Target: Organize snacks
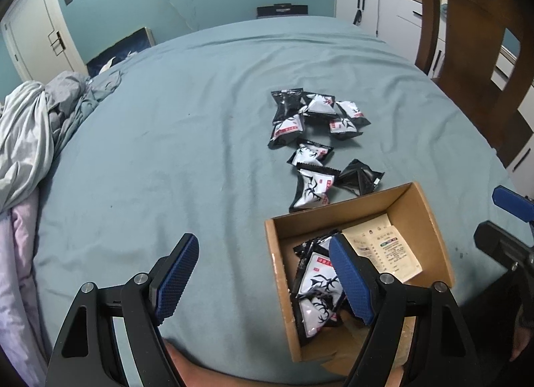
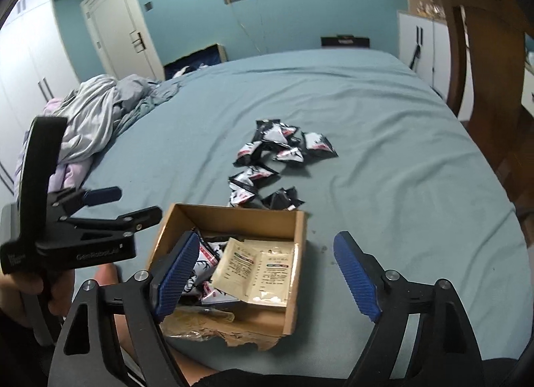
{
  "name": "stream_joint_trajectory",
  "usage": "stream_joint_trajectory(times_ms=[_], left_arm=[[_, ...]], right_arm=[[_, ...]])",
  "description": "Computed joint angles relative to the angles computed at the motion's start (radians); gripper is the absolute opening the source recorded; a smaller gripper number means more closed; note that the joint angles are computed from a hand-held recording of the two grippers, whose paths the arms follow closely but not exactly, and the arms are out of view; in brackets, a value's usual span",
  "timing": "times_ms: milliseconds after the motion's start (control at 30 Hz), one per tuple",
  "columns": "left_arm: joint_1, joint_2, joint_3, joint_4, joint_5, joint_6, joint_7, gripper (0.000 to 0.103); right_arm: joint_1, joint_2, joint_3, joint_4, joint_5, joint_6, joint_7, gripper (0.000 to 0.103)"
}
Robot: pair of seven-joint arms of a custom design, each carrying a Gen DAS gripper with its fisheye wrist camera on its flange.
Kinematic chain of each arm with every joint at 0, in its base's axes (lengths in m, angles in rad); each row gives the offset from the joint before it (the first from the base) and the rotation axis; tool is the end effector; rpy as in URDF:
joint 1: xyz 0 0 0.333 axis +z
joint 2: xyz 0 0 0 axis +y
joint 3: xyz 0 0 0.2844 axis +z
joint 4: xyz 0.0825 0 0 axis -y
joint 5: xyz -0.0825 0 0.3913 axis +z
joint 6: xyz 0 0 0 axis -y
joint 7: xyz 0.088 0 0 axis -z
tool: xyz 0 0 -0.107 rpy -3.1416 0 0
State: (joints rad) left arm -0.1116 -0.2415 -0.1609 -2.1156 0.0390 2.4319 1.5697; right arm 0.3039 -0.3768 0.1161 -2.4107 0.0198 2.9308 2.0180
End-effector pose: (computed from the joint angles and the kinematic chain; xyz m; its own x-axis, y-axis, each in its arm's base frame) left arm 0.5206 -0.1512 0.5448 -0.2744 -0.9587 -0.0749 -0.8067 0.2719 -0.5248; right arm 0.4535 0.2058 0.5275 0.1080 -0.9430 -0.3148 -0.6816 0.1603 -0.7140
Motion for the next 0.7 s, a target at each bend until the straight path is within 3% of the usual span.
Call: stream_joint_trajectory(times_ms=[200,267,333,567,700], left_arm=[[0.015,0.004,-0.006,0.008,0.038,-0.012,-0.06,0.081],[0.014,0.012,0.003,0.021,0.017,-0.032,-0.063,0.081],[0.015,0.026,0.008,0.039,0.0,-0.052,-0.066,0.081],[0.017,0.078,0.017,0.095,-0.042,-0.099,-0.054,0.082],[0.017,0.108,0.013,0.124,-0.05,-0.124,-0.043,0.082]], right_arm=[[0.032,0.019,-0.077,0.032,0.126,-0.043,0.007,0.083],[0.09,0.076,-0.151,0.106,0.247,-0.135,-0.08,0.083],[0.102,0.157,-0.187,0.208,0.338,-0.248,-0.165,0.083],[0.006,0.447,-0.139,0.563,0.41,-0.521,-0.257,0.083],[-0.059,0.594,-0.095,0.742,0.443,-0.6,-0.27,0.083]])
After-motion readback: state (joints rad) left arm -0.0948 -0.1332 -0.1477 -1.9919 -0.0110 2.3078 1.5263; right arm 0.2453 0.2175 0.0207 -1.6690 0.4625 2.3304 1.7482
